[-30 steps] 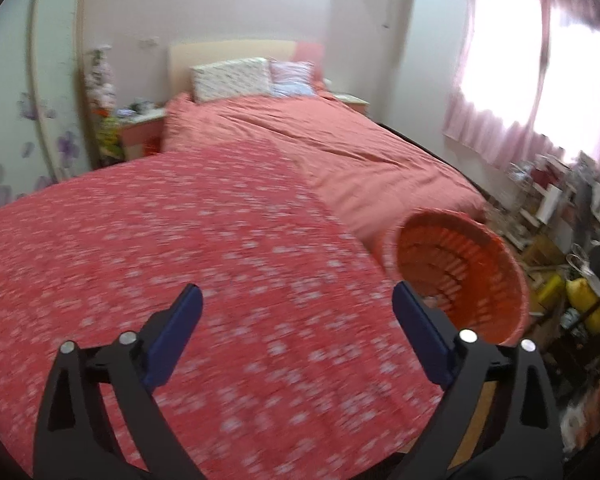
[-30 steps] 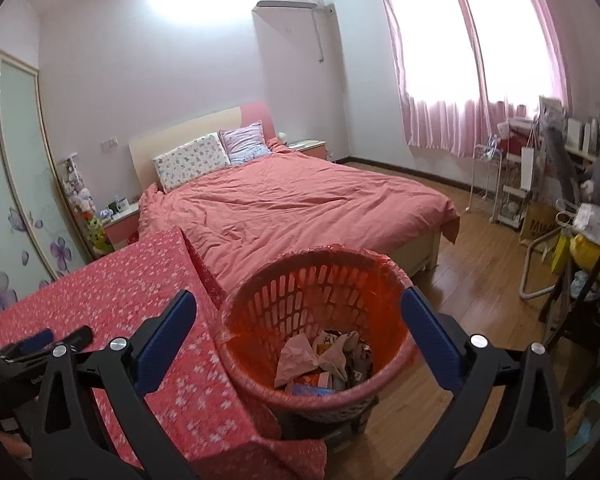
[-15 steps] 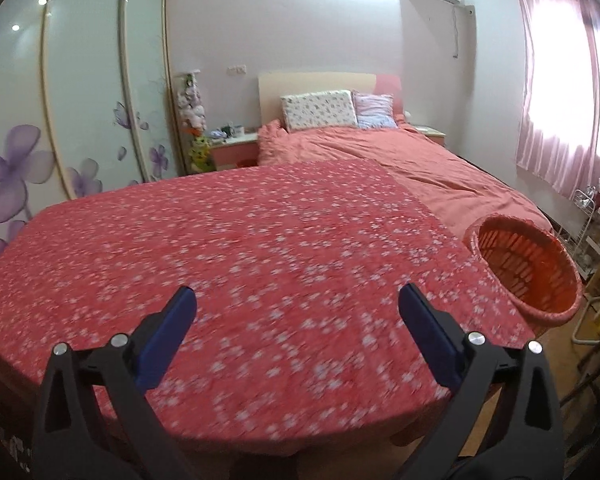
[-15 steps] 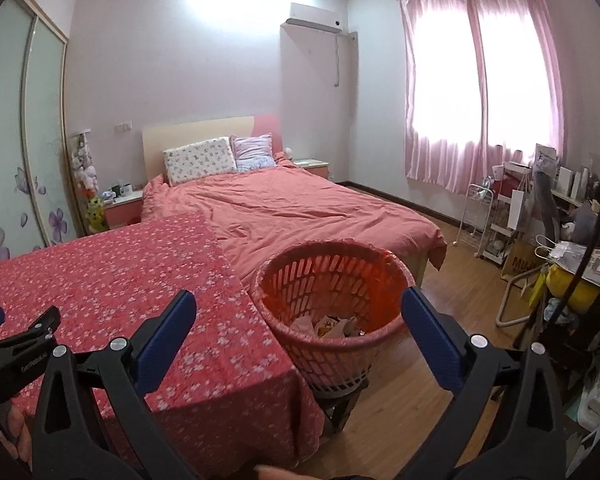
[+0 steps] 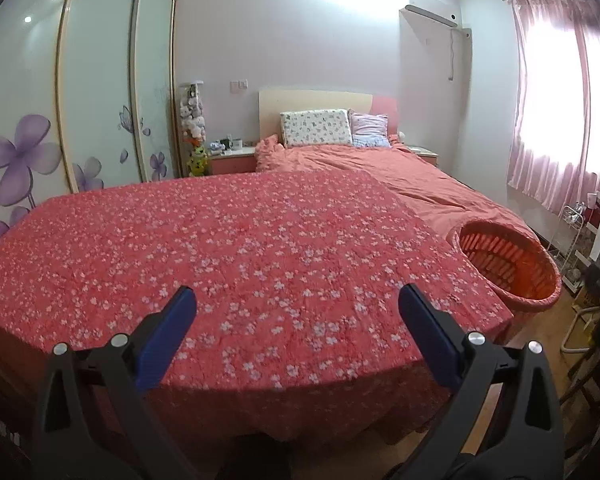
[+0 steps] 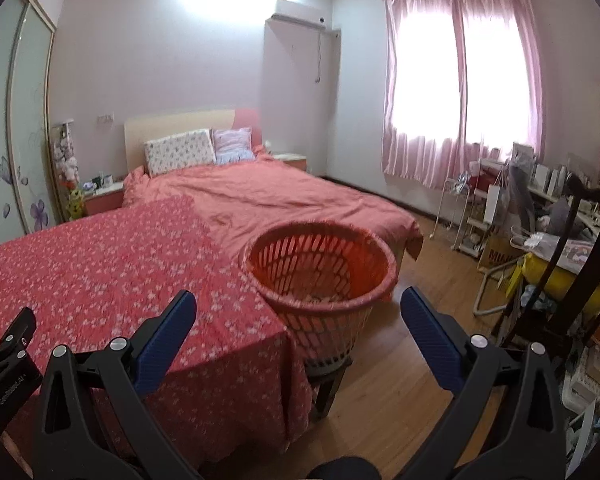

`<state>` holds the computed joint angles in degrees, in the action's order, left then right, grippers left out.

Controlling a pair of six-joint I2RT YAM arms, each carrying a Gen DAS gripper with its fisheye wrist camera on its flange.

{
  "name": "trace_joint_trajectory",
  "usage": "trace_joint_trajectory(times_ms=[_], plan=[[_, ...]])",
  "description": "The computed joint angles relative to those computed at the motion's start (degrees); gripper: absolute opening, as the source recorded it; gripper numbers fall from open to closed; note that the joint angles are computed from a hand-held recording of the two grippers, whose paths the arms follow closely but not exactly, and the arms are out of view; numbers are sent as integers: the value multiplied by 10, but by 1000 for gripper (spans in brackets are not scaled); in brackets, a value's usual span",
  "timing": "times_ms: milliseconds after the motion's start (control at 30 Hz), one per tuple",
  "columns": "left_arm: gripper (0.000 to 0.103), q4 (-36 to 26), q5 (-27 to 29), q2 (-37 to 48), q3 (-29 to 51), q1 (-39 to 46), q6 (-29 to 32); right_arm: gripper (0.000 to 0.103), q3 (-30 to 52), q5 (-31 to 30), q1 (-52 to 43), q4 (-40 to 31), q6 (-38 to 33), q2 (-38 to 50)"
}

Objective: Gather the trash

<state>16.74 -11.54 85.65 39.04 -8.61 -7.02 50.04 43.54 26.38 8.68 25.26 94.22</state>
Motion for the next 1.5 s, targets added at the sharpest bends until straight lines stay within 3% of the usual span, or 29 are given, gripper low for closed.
trace_joint_trajectory(times_ms=[467, 1500], plan=[[99, -67, 10, 16, 19, 0, -37, 101, -4, 4, 20, -52, 45, 4], [99, -86, 2, 1, 22, -17, -57, 101, 0, -26, 13, -62, 43, -4]])
